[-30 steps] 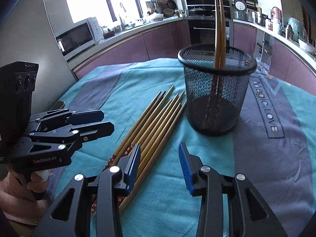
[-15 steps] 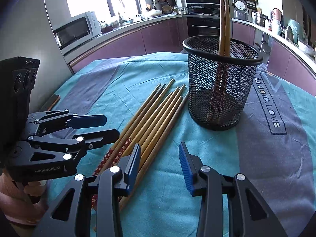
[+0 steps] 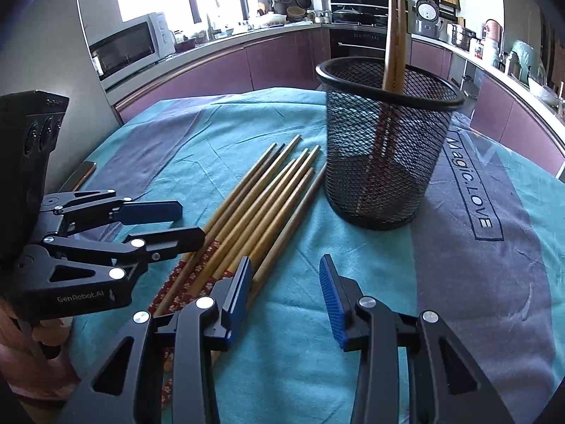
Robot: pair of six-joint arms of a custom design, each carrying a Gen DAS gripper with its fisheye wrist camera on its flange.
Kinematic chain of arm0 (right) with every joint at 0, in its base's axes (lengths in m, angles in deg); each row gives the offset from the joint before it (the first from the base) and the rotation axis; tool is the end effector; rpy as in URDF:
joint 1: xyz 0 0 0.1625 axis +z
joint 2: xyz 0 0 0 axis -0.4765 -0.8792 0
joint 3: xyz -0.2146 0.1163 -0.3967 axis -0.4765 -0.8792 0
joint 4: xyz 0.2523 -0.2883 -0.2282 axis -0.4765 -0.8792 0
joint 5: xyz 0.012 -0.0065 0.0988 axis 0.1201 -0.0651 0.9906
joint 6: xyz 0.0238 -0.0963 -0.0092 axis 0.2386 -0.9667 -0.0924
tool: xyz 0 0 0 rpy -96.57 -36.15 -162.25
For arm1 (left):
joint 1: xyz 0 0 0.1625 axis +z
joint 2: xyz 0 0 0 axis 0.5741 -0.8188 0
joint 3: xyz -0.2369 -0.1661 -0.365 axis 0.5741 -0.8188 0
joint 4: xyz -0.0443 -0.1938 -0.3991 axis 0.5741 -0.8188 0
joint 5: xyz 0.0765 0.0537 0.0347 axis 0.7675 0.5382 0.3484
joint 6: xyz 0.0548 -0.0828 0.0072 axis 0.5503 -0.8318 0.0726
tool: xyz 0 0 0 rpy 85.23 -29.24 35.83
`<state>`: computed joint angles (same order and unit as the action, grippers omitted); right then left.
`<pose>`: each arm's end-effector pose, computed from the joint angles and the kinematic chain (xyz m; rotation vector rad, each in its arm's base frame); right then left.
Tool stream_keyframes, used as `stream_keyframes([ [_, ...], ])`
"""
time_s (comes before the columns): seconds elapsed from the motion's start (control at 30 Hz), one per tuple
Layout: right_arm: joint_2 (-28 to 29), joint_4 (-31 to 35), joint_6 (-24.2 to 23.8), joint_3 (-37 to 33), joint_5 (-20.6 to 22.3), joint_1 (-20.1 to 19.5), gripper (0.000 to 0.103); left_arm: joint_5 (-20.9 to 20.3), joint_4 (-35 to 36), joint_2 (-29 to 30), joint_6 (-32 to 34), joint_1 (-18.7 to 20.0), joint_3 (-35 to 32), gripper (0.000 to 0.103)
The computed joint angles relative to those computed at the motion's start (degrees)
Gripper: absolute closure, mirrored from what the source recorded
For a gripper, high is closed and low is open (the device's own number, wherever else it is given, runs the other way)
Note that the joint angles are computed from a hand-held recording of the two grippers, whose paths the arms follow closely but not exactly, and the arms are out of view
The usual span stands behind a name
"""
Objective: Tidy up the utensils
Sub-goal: 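Open both tools and withdraw them back over the chopstick pile, then grasp one chopstick with the left tool while the right tool grasps another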
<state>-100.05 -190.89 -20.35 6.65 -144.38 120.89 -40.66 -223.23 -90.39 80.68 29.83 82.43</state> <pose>0.1437 -0.7208 0.0743 1.1942 -2.5035 0.3774 -0.1072 -0.7076 0.0700 0.2424 2.3626 -0.8498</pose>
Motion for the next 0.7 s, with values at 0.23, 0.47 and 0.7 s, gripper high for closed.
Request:
stream_keyframes([
  [0.23,-0.06,-0.42,-0.86,-0.06,-1.02,0.18,0.065,0.99,1.02,0.24,0.01,0.08,-0.70,0.062],
  [0.47,0.24,-0.49,-0.78,-0.32,-1.44,0.30,0.065,1.60,1.11,0.79,0.65,0.11,-1.47,0.063],
  [0.7,1.52,-0.99,-0.54,-1.61,-2.43,0.65,0.065,1.84,2.70,1.32,0.37,0.56,-3.04,0.070],
])
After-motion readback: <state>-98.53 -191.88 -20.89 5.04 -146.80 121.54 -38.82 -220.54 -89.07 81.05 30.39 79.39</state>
